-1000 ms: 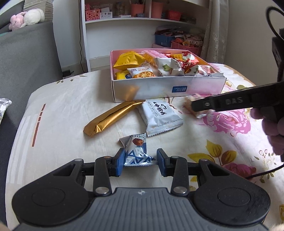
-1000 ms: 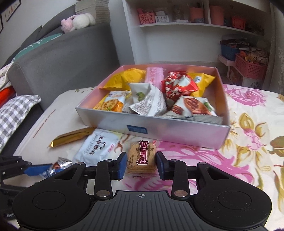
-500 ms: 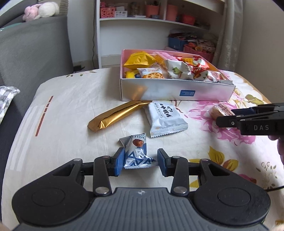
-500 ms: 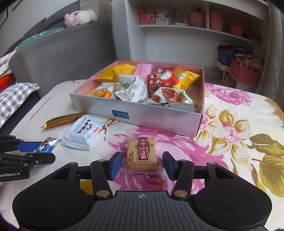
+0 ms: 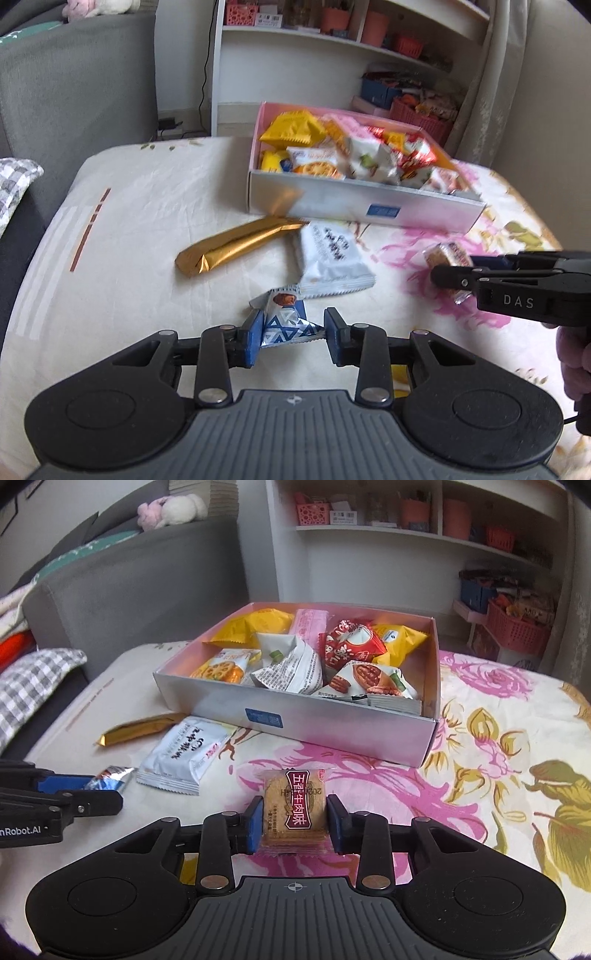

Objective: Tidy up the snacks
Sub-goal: 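Grasp the blue-white candy with the left tool while the right tool grasps the brown cake, then carry the blue-white candy and brown cake over the pink box with both tools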

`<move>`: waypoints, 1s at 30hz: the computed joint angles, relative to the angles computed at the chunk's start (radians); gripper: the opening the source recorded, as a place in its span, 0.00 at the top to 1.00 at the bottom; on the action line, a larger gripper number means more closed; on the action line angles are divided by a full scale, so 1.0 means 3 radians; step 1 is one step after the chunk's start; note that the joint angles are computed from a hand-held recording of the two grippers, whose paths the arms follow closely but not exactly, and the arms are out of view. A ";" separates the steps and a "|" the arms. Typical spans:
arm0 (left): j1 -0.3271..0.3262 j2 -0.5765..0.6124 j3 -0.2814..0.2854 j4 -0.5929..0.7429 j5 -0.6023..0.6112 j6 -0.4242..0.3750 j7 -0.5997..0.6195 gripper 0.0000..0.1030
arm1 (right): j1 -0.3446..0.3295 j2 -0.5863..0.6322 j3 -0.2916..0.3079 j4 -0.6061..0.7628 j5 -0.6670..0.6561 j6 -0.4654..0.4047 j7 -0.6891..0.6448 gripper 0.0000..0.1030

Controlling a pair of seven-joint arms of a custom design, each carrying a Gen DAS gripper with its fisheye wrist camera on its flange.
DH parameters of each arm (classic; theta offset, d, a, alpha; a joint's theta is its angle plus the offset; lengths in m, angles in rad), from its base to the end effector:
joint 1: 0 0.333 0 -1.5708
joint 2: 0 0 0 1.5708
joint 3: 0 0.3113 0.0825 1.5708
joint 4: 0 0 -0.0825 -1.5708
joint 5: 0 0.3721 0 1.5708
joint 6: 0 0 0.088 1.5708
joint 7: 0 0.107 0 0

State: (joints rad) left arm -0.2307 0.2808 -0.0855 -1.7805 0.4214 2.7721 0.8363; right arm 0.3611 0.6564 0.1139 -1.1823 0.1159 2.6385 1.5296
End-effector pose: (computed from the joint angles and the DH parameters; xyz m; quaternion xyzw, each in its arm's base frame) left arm 0.6304 -0.2189 0.4807 -0.6879 0.6270 -0.2978 0.2122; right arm 0.7024 0.3243 0.5005 -0.7615 0.5129 -0.1483 0.3675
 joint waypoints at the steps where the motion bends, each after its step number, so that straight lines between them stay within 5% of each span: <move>1: 0.0003 -0.0011 -0.0006 0.0002 -0.0012 0.0011 0.0004 0.69 | -0.0039 -0.0019 0.0043 -0.0012 0.0059 -0.0008 -0.0018 0.67; 14: -0.0113 0.0142 0.0062 0.0339 0.0003 0.0142 -0.0444 0.69 | -0.0335 -0.0093 0.0215 0.0115 0.0751 0.0126 0.0076 0.67; 27: -0.0226 0.0577 0.0230 0.0967 0.0010 0.0062 -0.0766 0.69 | -0.0368 0.0722 0.0110 0.1402 0.0718 -0.0270 0.0762 0.67; 30: -0.0144 0.0550 0.0179 0.0879 -0.0154 0.0212 -0.0819 0.69 | -0.0408 0.0883 0.0177 0.1675 0.0749 -0.0405 0.0803 0.67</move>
State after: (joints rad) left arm -0.2740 0.4457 -0.0319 -1.5168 0.3752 2.8357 0.5905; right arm 0.2386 0.9212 0.1670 -0.6798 0.3405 2.5170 1.7706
